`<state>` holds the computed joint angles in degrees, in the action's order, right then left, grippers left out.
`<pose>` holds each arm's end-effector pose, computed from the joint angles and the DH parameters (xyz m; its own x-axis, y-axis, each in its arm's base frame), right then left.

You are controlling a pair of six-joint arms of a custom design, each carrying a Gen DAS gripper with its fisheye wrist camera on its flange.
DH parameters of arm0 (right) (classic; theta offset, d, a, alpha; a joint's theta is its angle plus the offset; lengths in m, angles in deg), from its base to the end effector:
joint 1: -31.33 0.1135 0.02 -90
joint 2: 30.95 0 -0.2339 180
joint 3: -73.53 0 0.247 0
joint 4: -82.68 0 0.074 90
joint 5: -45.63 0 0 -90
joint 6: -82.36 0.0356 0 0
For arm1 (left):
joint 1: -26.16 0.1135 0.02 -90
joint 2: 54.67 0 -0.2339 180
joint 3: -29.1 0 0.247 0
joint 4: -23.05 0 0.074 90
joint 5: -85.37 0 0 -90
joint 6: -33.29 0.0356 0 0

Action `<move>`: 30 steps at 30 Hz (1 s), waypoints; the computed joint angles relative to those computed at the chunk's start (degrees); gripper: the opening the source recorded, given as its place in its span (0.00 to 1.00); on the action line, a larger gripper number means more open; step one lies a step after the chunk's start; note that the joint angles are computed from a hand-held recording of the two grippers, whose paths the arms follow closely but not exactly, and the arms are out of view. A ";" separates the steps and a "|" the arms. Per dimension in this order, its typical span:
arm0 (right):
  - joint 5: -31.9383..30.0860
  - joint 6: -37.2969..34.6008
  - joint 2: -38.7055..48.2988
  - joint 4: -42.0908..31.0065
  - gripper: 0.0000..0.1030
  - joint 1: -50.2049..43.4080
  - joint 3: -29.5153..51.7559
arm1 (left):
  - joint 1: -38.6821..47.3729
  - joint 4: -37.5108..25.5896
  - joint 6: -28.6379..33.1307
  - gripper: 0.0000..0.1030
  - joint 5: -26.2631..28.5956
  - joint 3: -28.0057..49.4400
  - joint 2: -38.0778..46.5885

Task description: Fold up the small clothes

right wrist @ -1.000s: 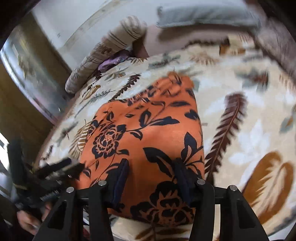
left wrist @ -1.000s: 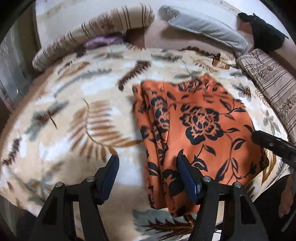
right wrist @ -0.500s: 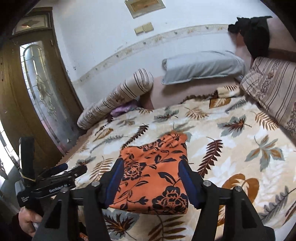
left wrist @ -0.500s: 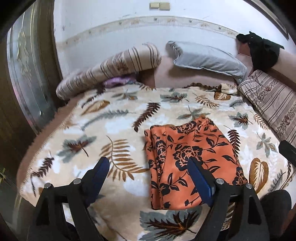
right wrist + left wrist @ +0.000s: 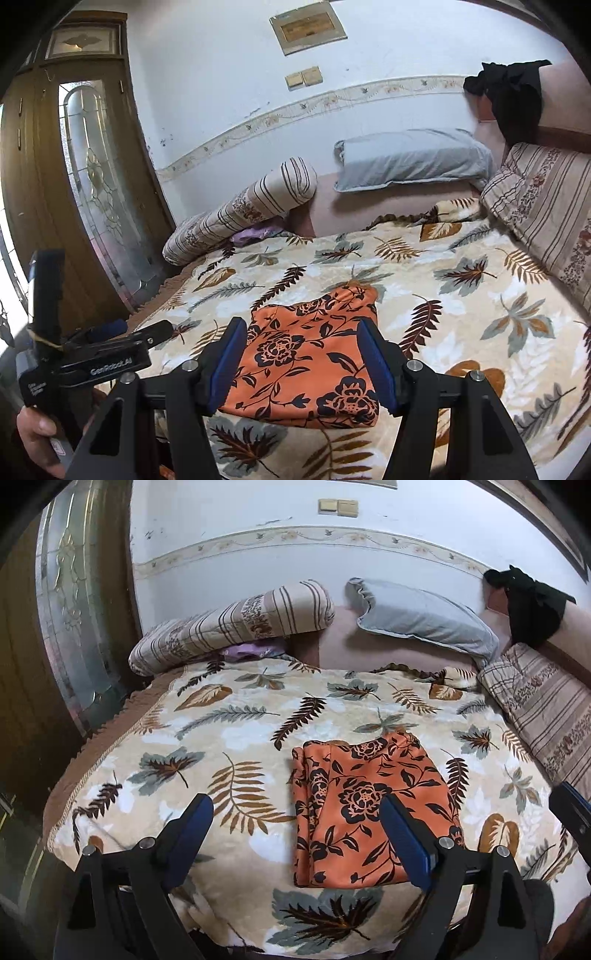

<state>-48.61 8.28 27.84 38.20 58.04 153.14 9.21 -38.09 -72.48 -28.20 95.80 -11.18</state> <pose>0.2042 0.1057 0.3574 -0.4843 0.0625 -0.8727 -0.3909 0.8769 0.2798 0.1586 -0.0334 0.3063 -0.5565 -0.0908 -0.8259 -0.1930 0.9809 0.0222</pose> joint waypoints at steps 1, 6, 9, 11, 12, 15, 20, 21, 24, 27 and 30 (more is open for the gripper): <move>-0.09 0.16 -0.30 -0.27 0.64 -0.03 0.03 | 0.43 -0.16 -0.50 0.89 0.59 -0.13 -0.63; 0.77 0.23 -1.01 -1.25 0.64 0.86 0.04 | 2.25 0.92 -2.28 0.89 2.16 -2.27 -5.78; 1.42 0.09 -1.00 -1.37 0.64 1.92 -0.08 | 2.59 0.17 -2.65 0.89 1.17 -1.99 -5.52; 1.44 0.13 -0.80 -1.28 0.64 2.43 -0.07 | 1.56 -0.96 -2.06 0.89 -0.65 -1.55 -4.21; 1.27 0.24 -0.76 -1.12 0.64 2.49 -0.12 | 0.64 -1.35 -1.85 0.89 -1.81 -1.58 -3.93; 0.61 0.38 -0.98 -0.23 0.64 2.21 -0.78 | -3.27 -2.02 -1.47 0.89 -5.80 -2.16 -3.19; -0.45 0.27 -1.81 -0.18 0.64 0.13 -0.62 | -9.67 -4.60 0.58 0.89 -10.50 2.24 -0.05; -0.18 0.06 -2.14 -0.38 0.64 -0.40 -0.28 | -11.37 -4.79 1.57 0.89 -12.15 3.89 0.12; -0.66 -0.08 -4.02 -0.34 0.64 -2.65 -0.08 | -16.43 -5.16 5.39 0.89 -17.32 9.21 -0.11; -2.70 0.63 -6.34 0.29 0.65 -5.64 -0.94 | -21.53 -7.26 7.97 0.98 -23.40 16.47 0.22; -5.81 2.69 -8.05 2.65 0.67 -8.45 -2.35 | -25.28 -9.02 8.88 0.98 -26.78 23.81 0.26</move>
<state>-54.42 10.97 19.79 40.85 49.59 150.80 -16.07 -47.12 -63.60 -54.98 119.60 -10.92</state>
